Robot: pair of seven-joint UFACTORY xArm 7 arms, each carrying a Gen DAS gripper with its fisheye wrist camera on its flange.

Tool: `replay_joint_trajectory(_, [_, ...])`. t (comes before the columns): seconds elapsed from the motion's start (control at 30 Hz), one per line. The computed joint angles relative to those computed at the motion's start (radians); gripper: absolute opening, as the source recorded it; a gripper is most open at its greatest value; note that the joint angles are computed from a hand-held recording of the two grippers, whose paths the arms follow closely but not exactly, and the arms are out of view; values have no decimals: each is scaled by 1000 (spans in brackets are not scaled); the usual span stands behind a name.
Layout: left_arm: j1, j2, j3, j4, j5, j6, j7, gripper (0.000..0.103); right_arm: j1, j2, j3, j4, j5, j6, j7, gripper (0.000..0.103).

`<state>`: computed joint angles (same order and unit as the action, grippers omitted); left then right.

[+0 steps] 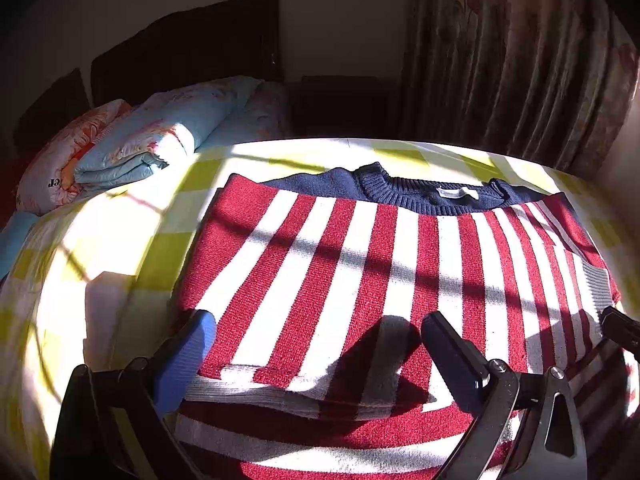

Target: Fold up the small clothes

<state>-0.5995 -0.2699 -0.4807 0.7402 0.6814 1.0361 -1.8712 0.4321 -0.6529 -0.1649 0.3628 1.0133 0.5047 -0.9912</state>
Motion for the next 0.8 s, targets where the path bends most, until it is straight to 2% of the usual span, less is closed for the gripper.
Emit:
replay_joint_trajectory(0.07, [-5,-12,-1,-16,-8,-17,-17,103,-2,0,5,-1,-3,-2,4,31])
replay_joint_trajectory(0.27, [-9,6,-8,-1,-16,8,-31,103,3,-13,14,-10,-13,-26,17,31])
replay_joint_trajectory(0.33, [-11,-1,-4,-8,-16,-1,-35,103,11,-44,17,-32,8,-77,19,31])
replay_joint_trajectory(0.43, [-11,1,-5,-5,-17,4,-34,103,50,-83,-20,-49,32,-109,-14,31])
replay_joint_trajectory(0.5, [-12,0,-5,-5,-17,4,-36,103,69,-91,-35,-50,19,-95,-31,31])
replay_joint_trajectory(0.53, [-13,-3,-5,-7,-19,5,-37,103,65,-81,-23,-47,-3,-90,-18,31])
replay_joint_trajectory(0.6, [-13,-7,-6,-9,-21,9,-40,103,25,-21,45,-24,-104,-74,73,31])
replay_joint_trajectory(0.73, [-15,-18,-39,2,-32,113,-127,103,35,-29,57,-46,-153,-144,145,23])
replay_joint_trajectory(0.8, [-27,-53,-48,-25,-7,94,-174,103,48,-52,40,-64,-163,-185,170,24])
